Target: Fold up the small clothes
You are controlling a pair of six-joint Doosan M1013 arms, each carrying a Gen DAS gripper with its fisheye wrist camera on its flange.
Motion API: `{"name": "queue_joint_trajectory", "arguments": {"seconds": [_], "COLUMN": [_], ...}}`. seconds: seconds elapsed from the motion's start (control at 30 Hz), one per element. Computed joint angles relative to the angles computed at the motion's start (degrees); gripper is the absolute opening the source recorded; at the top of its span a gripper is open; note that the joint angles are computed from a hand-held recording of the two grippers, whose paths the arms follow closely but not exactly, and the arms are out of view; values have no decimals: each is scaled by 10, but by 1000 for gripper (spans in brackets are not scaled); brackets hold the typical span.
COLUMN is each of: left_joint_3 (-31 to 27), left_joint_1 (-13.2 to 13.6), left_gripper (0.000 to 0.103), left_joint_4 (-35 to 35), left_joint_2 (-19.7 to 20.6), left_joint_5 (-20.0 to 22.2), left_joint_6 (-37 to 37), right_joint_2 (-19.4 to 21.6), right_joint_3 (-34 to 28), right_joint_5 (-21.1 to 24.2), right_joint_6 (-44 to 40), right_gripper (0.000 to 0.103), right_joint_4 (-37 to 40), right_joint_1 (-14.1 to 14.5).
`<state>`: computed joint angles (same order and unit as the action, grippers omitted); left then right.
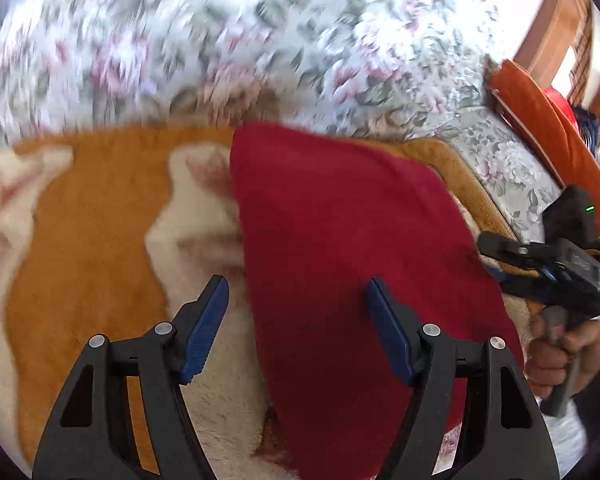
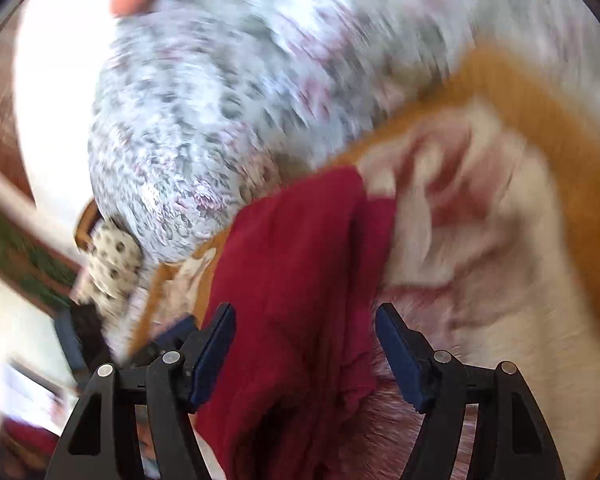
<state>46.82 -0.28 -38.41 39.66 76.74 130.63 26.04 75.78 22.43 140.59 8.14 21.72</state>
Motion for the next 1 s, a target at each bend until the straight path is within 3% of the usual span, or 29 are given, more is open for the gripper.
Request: {"name": "queue_joint_trajectory", "arguments": {"seconds": [0.13,0.23,0.3,0.37,0.43,0.53,0.67,0.73,0.83,1.0], "left_joint_3": [-14,-14,-43,-60,-77,-65,-61,-66,-91,-203], "left_joint_1": [6,15,16,17,16,20,24,27,40,56], "left_gripper": [71,71,71,71,74,74,46,43,43,44], "left_joint_4": [-36,-63,-68,-92,-115,-146,-162,-170,-185,-151], "left_joint_2": [15,16,37,53,69,70,65,62,63,105], "left_joint_5": [38,14,53,93,134,127,122,121,112,116], "left_joint_6": [-33,-62,-93,-108,-124,-136,-159,-153,-152,-165], "right_joint_2": [18,18,14,12,9,6,7,6,12,57], "right_joint_3": [-4,-4,10,19,23,30,24,12,-18,-96], "right_joint_5": [-13,3,-4,-21,-33,-55,-52,-46,-47,-36], "right_joint_6": [-138,-241,-281,-302,-276,-266,-215,-167,-177,-259], "right_gripper": [70,64,52,52,53,54,42,39,38,38], "right_joint_4": [176,260,292,311,269,232,178,123,115,199], "right_joint_1": [-15,-18,-21,-21,-16,-9,-6,-1,5,9]}}
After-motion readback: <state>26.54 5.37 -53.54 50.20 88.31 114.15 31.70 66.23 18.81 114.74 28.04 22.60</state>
